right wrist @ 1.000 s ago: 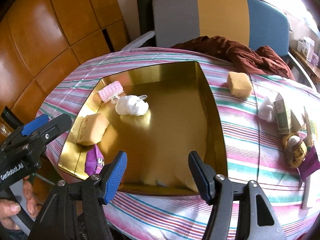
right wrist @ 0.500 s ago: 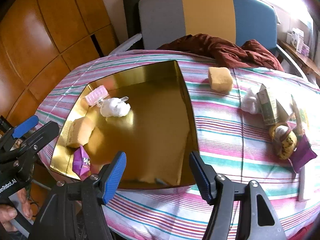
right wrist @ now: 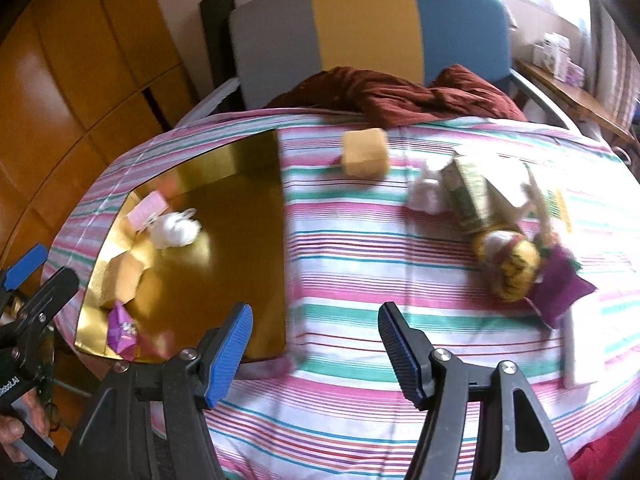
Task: Organize objects
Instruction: 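Withdraw both tools from the tray back toward the pile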
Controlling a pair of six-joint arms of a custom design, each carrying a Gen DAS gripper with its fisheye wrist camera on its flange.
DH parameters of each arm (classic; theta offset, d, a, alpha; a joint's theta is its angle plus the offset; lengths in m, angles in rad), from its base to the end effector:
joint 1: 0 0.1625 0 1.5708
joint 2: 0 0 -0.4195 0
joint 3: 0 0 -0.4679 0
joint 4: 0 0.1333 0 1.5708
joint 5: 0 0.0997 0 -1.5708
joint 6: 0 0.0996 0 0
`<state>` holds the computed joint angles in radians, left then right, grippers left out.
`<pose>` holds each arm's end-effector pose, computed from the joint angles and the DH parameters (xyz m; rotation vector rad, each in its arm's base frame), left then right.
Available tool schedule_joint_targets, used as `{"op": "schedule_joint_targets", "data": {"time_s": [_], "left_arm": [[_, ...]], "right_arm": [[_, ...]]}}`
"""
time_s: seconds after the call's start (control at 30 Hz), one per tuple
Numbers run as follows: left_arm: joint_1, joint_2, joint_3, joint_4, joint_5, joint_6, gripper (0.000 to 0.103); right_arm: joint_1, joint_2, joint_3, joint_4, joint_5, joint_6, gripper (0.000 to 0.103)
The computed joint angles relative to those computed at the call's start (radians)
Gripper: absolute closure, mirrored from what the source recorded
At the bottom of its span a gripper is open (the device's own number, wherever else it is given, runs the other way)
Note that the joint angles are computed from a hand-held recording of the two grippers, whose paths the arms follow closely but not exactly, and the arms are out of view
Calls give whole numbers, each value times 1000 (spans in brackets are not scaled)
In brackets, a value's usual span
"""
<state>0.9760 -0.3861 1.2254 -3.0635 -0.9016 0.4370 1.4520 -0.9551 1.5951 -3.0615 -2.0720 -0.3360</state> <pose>-0.3023 -0.7950 -0.0291 0.9346 2.2189 -0.8732 -0.0039 -0.7538 0.2429 -0.0161 -2.3462 0.8941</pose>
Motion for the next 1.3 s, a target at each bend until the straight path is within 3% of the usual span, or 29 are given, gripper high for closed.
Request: {"op": "schedule_joint_targets", "data": {"time_s": [0.27, 0.43, 0.67, 1.03, 1.13, 1.3], "left_arm": [[-14, 20, -17, 16, -15, 34, 10], [-23, 35, -33, 37, -32, 46, 10], [-34, 68, -70, 79, -61, 71, 10], [-48, 124, -148, 152, -111, 96, 10], [-51, 137, -168, 178, -137, 95, 10], [-58, 165, -211, 228, -161, 76, 10]], "right_arm": [[-38, -67, 25, 5, -36, 66, 37], [-75, -128, 45, 25, -36, 152, 37], [-116, -189, 54, 75, -94, 239, 37], [-178, -235, 34, 223, -137, 359, 36], [-193, -238, 8, 316, -135, 406, 28], [-203, -230, -31, 423, -157, 407, 24]]}}
